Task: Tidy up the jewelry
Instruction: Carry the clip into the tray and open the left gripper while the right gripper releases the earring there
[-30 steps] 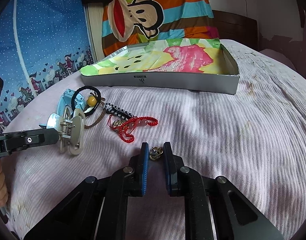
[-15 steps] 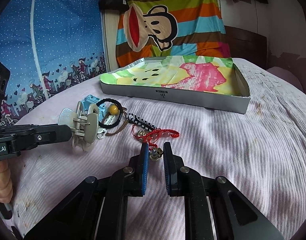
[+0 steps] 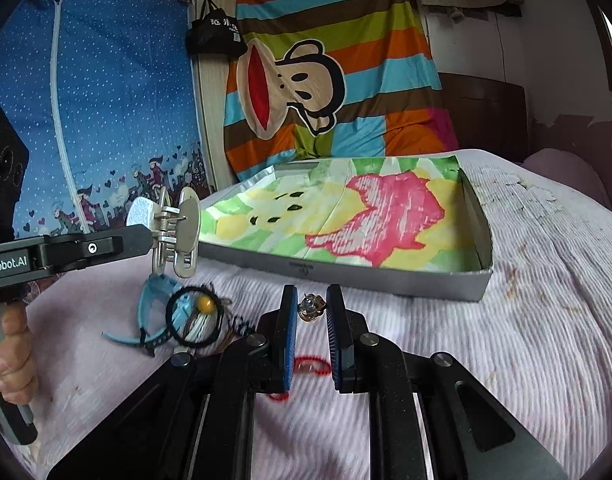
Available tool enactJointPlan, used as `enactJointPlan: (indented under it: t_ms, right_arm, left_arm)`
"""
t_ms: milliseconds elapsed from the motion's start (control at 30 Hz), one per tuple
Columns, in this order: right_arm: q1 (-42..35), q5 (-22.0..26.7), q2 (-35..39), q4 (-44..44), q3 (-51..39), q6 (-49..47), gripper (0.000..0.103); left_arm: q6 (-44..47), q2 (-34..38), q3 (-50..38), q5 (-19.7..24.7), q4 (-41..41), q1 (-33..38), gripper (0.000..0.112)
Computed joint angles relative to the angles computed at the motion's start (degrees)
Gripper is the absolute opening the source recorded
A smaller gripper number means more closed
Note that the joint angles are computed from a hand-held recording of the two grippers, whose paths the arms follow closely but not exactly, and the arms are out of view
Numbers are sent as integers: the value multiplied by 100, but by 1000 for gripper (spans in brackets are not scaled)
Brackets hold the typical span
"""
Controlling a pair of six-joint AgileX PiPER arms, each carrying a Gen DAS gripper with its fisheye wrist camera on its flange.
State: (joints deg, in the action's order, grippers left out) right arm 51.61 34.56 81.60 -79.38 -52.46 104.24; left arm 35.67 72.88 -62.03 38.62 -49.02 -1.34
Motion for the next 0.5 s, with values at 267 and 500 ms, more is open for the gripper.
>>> enactJointPlan:
  t_ms: [267, 500]
  right_arm:
    - [-1224, -1054, 1057, 851, -1318, -950, 13]
    - [-1494, -1082, 1917, 2891, -2313, -3040, 13]
  left_arm:
    - [-728, 1263, -1166, 210, 640, 28, 4]
    - [-1451, 1767, -1664, 473, 1547, -145, 4]
